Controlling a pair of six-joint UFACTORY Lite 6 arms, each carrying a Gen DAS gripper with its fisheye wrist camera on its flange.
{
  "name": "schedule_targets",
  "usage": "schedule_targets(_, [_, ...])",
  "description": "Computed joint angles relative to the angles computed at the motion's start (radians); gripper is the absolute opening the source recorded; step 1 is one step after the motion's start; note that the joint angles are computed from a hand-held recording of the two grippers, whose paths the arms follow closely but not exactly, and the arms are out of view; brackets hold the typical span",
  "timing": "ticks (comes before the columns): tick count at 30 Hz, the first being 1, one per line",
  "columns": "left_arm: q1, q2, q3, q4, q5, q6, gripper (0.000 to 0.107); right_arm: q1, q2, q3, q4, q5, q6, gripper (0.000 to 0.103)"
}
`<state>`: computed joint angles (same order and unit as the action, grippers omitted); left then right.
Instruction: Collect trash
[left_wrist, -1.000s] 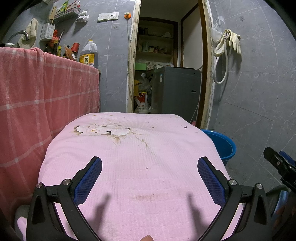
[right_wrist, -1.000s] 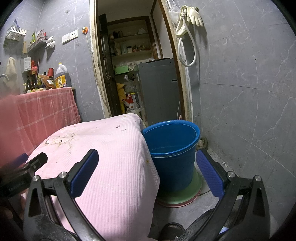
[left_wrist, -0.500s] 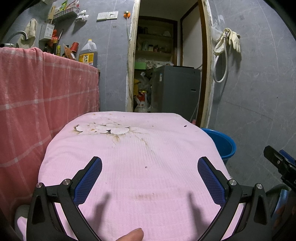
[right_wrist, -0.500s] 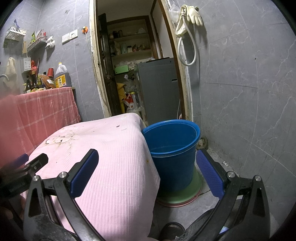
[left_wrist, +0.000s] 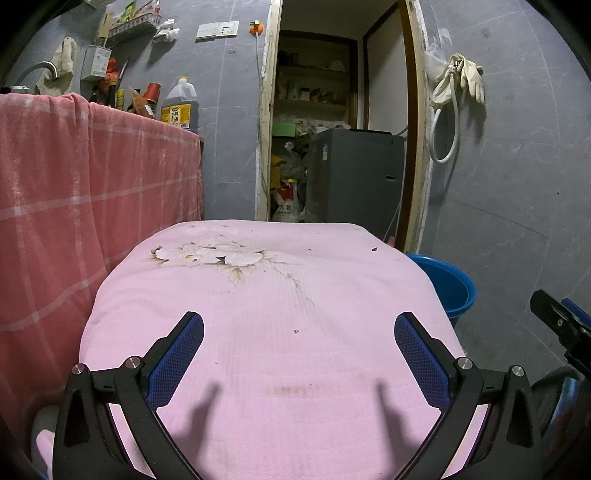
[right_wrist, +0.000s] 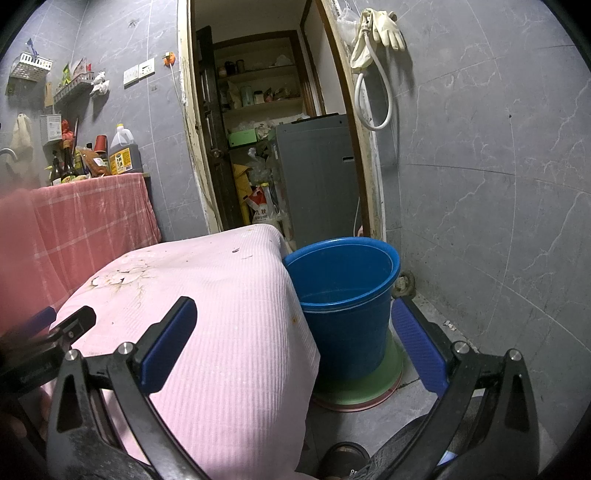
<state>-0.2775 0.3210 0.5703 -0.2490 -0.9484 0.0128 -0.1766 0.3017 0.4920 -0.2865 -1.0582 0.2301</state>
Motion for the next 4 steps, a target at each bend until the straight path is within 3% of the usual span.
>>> schedule_targets(4, [0.013,-0.009,-0.009,0.019,0.004,-0.006,0.101,-0.001,0.0,0.0,-0.001,0.0,0.0,0.103])
